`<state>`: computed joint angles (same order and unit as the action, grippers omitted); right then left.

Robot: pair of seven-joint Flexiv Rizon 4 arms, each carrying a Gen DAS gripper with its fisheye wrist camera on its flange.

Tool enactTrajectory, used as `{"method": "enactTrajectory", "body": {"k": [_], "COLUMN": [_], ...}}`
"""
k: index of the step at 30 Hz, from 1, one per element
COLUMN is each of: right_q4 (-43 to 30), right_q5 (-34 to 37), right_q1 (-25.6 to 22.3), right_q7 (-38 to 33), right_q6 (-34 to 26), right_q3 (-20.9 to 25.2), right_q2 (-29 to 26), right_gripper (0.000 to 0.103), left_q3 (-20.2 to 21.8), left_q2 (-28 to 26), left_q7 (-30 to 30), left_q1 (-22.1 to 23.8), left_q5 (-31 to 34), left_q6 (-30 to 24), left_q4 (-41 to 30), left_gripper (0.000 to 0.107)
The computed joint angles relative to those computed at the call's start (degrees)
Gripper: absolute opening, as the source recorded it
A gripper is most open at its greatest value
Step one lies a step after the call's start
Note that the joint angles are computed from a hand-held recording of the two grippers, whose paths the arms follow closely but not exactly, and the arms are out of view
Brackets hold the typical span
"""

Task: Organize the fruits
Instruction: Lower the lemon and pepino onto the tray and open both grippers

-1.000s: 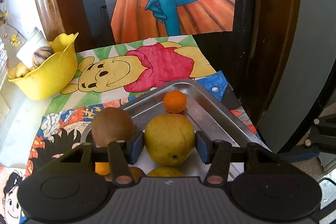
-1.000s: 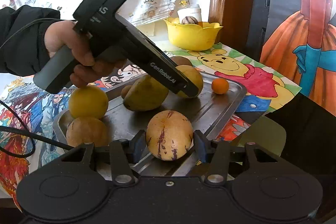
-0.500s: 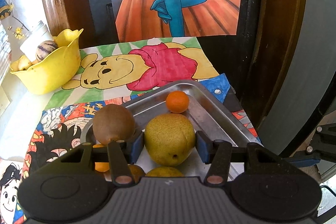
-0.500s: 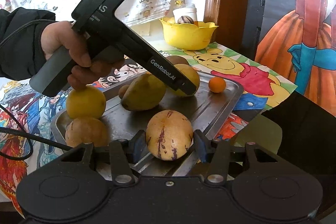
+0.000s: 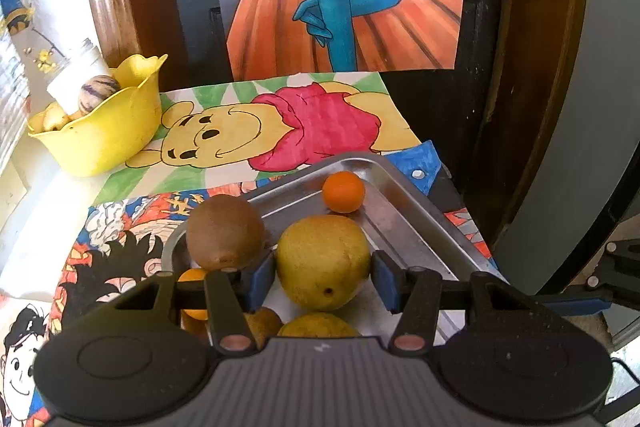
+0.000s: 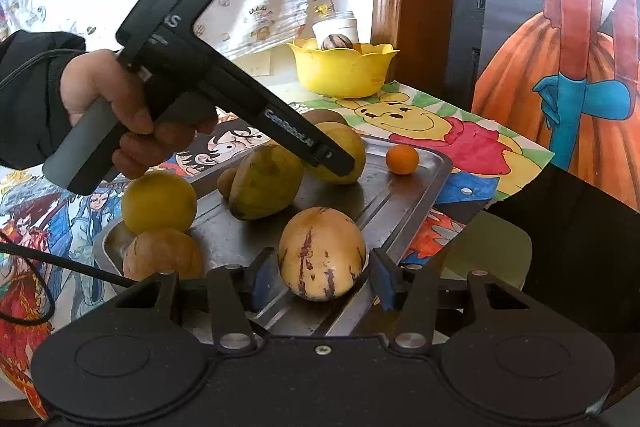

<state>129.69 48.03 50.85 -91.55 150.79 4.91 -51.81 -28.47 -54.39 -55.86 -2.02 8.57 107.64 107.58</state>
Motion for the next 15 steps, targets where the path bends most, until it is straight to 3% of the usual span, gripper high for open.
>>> {"method": "enactTrajectory", "body": {"k": [10, 15], "right_q4": [-1.1, -1.8], "right_q5": [2.1, 3.4], "right_q1": [-0.4, -0.2], "right_q7": [2.0, 2.4], "right_q6": [2.9, 4.6], "right_q3": [1.3, 2.1], "right_q2": [-1.0, -1.5], "right_gripper": [0.057, 0.068], "left_q3": [-0.5, -0.8], "left_q2": [1.0, 1.6], "left_q7": [-3.0, -5.4], "left_q1": [1.9, 3.0], "left_q5": [1.3, 2.5], "left_q6": [3.0, 4.9], "left_q4": [2.8, 4.3], "left_gripper": [0.061, 0.071]}}
